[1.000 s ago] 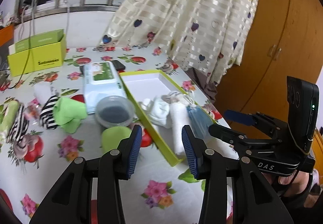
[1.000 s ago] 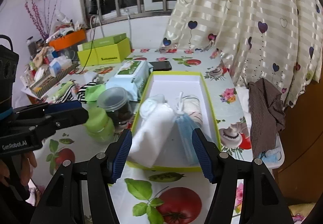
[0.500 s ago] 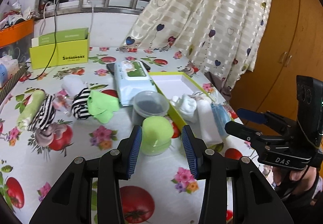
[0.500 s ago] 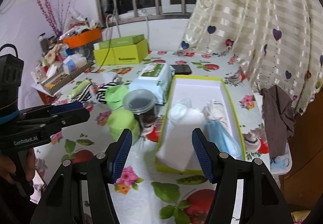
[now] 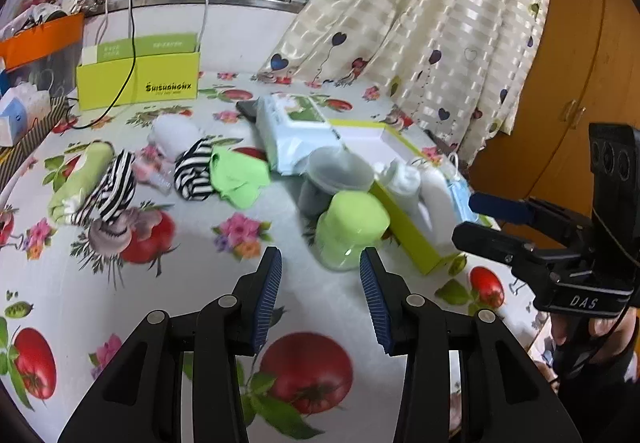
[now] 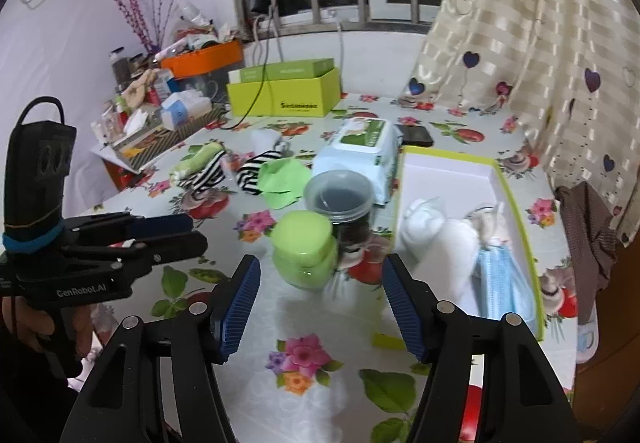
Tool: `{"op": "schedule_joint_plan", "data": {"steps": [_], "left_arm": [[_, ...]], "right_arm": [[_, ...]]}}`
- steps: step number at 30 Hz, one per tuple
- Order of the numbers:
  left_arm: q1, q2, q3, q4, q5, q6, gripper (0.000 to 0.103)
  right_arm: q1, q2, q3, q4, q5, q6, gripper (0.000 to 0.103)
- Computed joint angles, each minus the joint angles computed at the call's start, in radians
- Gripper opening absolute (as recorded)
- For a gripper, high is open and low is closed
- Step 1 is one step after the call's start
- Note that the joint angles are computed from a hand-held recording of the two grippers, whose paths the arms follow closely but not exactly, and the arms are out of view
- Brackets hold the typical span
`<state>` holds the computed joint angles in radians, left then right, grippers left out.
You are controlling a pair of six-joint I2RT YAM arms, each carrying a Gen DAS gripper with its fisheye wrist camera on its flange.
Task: Organize soft objects
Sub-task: 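Withdraw both tools from the box lid back over the table items, then grasp the green rabbit-print towel with the left tool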
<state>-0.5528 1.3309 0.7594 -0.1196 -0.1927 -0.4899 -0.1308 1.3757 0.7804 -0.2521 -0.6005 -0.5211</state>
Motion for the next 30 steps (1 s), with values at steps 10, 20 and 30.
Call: {"op": "schedule_joint_plan", "data": {"steps": [10, 20, 30], "left_arm": [[0.031, -0.054, -0.073, 0.020, 0.047, 0.031, 0.042], [0.128, -0.114, -0.104, 0.001, 0.081, 0.044, 0.042], [0.295, -0.138, -0.104, -0.038, 0.084, 0.058, 0.042]], "right_arm": [[0.075, 0.003, -0.007, 0.005, -0.005, -0.003, 0.064], [0.148, 0.016, 0.022, 0.007, 0.007, 0.019, 0.066], [0.246, 0.091, 0.110, -0.005, 0.078, 0.044, 0.066]]}}
